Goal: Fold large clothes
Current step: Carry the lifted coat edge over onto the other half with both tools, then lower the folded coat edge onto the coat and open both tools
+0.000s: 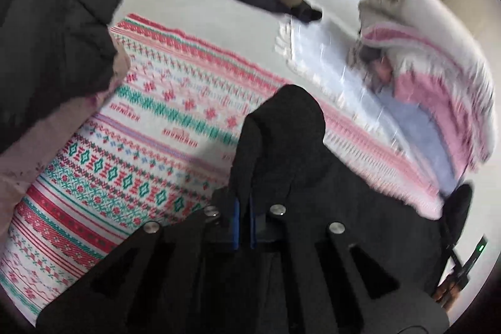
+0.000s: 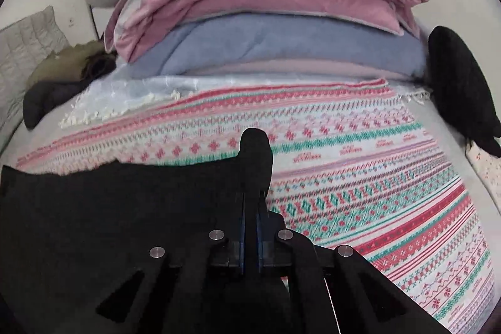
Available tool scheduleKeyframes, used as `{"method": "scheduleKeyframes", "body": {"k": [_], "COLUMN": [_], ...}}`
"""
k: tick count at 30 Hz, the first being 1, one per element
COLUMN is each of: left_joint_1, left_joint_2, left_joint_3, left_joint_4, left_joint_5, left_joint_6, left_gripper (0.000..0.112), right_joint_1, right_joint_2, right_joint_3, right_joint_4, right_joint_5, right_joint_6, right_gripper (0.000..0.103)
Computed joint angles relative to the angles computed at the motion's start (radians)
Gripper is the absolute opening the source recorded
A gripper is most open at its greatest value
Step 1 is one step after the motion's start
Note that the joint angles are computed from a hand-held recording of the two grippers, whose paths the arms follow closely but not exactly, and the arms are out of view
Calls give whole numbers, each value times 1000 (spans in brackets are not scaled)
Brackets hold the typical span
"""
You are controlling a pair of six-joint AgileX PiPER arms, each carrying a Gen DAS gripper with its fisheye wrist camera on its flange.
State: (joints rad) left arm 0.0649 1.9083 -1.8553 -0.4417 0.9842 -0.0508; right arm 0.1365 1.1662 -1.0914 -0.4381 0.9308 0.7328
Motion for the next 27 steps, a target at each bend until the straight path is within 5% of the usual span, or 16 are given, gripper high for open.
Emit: {"method": "scheduleKeyframes", "body": {"k": [4, 7, 14, 19, 22, 24, 27], "left_joint_1": [-81, -149, -199, -151, -80, -42, 18], "left_joint_2": [1, 97, 120, 127, 53, -25, -173], "left_joint_3": [-10, -44, 71, 53, 100, 152, 264], "left_joint_4": [208, 378, 507, 367, 217, 157, 70], "left_joint_5": [-100, -92, -195, -180, -155, -169, -116], "left_joint_6": [-164, -280, -333, -239, -151, -128, -98], "left_gripper": [5, 6, 7, 11, 17, 27, 31], "right_joint_1": [123, 105, 59, 50, 26, 34, 157], "right_joint_2": [89, 145, 293, 327, 213, 44, -251], "right_joint_3": [-148, -141, 23, -24, -22, 29, 119], "right_joint_4": [-227, -227, -217, -201, -95, -66, -40], "right_joint_5": [88, 94, 17, 55, 69, 76, 131], "right_joint_6": [162, 173, 252, 209, 180, 263, 445], "right_gripper": [4, 4, 5, 13, 26, 59, 75]}}
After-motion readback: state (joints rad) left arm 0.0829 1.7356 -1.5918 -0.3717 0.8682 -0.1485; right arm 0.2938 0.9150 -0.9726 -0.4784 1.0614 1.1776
